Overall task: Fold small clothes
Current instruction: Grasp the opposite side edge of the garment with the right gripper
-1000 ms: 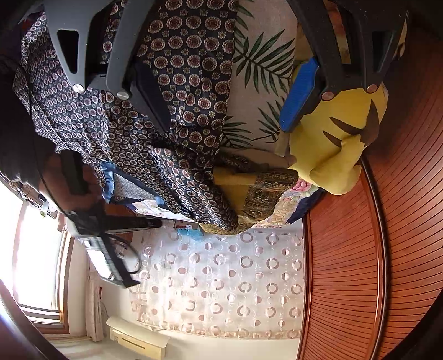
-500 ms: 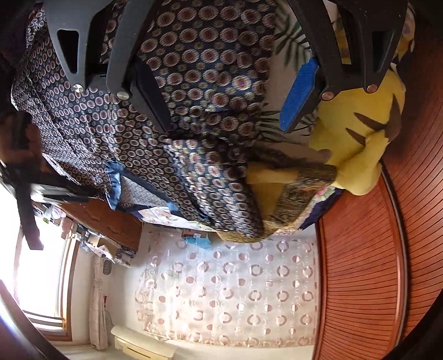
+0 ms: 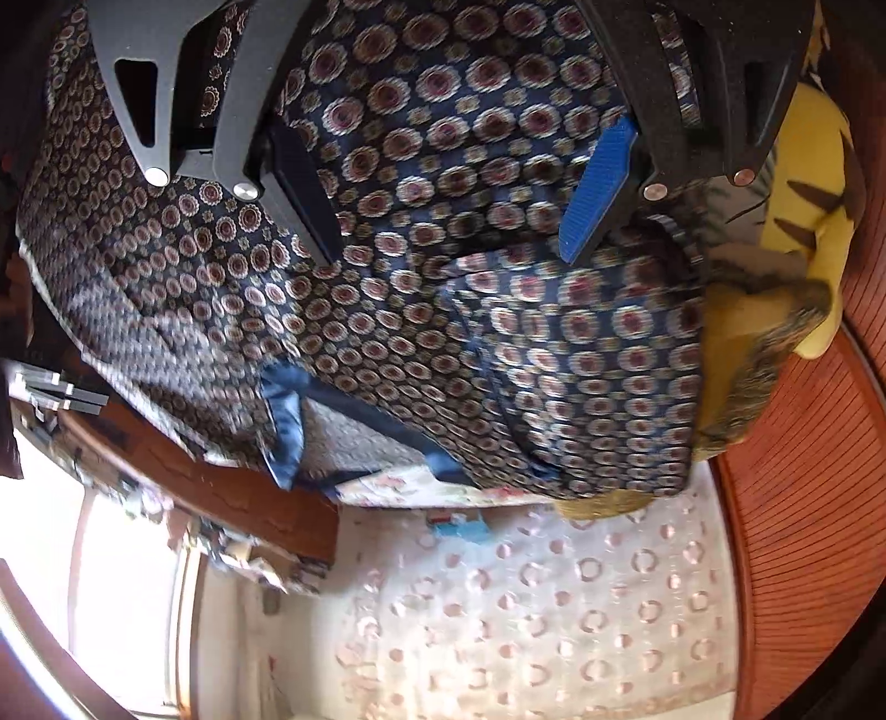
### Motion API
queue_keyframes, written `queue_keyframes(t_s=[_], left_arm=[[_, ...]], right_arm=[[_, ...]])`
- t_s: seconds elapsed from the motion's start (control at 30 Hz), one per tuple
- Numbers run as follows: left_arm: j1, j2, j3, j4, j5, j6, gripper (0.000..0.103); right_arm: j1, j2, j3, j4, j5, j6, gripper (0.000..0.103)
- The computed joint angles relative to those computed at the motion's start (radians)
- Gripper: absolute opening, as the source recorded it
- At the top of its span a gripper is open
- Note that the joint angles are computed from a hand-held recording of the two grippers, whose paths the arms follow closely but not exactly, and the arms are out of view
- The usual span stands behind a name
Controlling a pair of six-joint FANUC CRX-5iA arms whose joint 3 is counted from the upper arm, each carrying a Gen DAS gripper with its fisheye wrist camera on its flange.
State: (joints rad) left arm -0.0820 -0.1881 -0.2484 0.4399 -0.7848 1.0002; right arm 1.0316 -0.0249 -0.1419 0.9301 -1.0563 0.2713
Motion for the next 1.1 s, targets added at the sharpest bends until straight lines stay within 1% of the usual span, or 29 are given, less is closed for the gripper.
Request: queue_keyframes(t_s=[0.1, 0.23, 0.33, 0.4, 0.5, 0.6, 0.63, 0.67, 0.73, 0.77, 0.9, 0.93, 0.97, 1.0, 1.03, 1.07, 1.1], left_arm=[[-0.024, 0.027, 0.030, -0.028, -0.020, -0.012, 0.082], [-0.048, 0.061, 0.065, -0.059, -0.057, -0.021, 0.082], [-0.063, 0.088, 0.096, -0.101, -0.091, 0.000, 0.082], [-0.080, 0.106, 0.123, -0.142, -0.118, 0.018, 0.082], [-0.082, 0.104, 0.122, -0.138, -0.120, 0.014, 0.082], [-0.071, 0.119, 0.125, -0.099, -0.142, 0.006, 0.083], [-0.064, 0.122, 0.124, -0.080, -0.151, -0.001, 0.085], [-0.065, 0.127, 0.130, -0.085, -0.156, 0.003, 0.086], [-0.068, 0.123, 0.129, -0.090, -0.155, 0.004, 0.087], [-0.070, 0.124, 0.130, -0.093, -0.155, 0.005, 0.088], [-0.075, 0.131, 0.137, -0.096, -0.156, 0.008, 0.089], [-0.075, 0.132, 0.137, -0.094, -0.155, 0.007, 0.089], [-0.074, 0.132, 0.136, -0.093, -0.154, 0.006, 0.089], [-0.074, 0.132, 0.136, -0.093, -0.155, 0.006, 0.089], [-0.074, 0.131, 0.136, -0.093, -0.155, 0.006, 0.089], [-0.073, 0.131, 0.135, -0.093, -0.155, 0.005, 0.089], [-0.073, 0.130, 0.134, -0.092, -0.155, 0.005, 0.089]], right_arm=[[-0.008, -0.043, -0.036, 0.001, -0.053, -0.038, 0.054], [-0.021, -0.047, -0.018, -0.021, -0.128, -0.036, 0.054], [-0.038, -0.051, -0.012, -0.061, -0.152, -0.021, 0.054], [-0.052, -0.058, -0.010, -0.089, -0.157, -0.019, 0.054], [-0.074, -0.063, 0.003, -0.134, -0.149, -0.027, 0.054], [-0.092, -0.052, 0.034, -0.180, -0.162, -0.015, 0.054], [-0.097, -0.050, 0.044, -0.203, -0.163, -0.009, 0.054], [-0.106, -0.034, 0.076, -0.230, -0.163, 0.007, 0.054], [-0.106, -0.042, 0.079, -0.257, -0.152, 0.011, 0.053], [-0.106, -0.054, 0.074, -0.262, -0.144, 0.009, 0.052], [-0.101, -0.077, 0.065, -0.288, -0.102, 0.018, 0.031], [-0.108, -0.076, 0.066, -0.287, -0.101, 0.030, 0.030], [-0.105, -0.081, 0.057, -0.278, -0.111, 0.033, 0.029], [-0.108, -0.078, 0.054, -0.267, -0.120, 0.042, 0.024], [-0.095, -0.072, 0.056, -0.248, -0.148, 0.039, 0.013], [-0.095, -0.072, 0.053, -0.233, -0.171, 0.046, 0.007], [-0.094, -0.073, 0.045, -0.222, -0.178, 0.051, 0.005]])
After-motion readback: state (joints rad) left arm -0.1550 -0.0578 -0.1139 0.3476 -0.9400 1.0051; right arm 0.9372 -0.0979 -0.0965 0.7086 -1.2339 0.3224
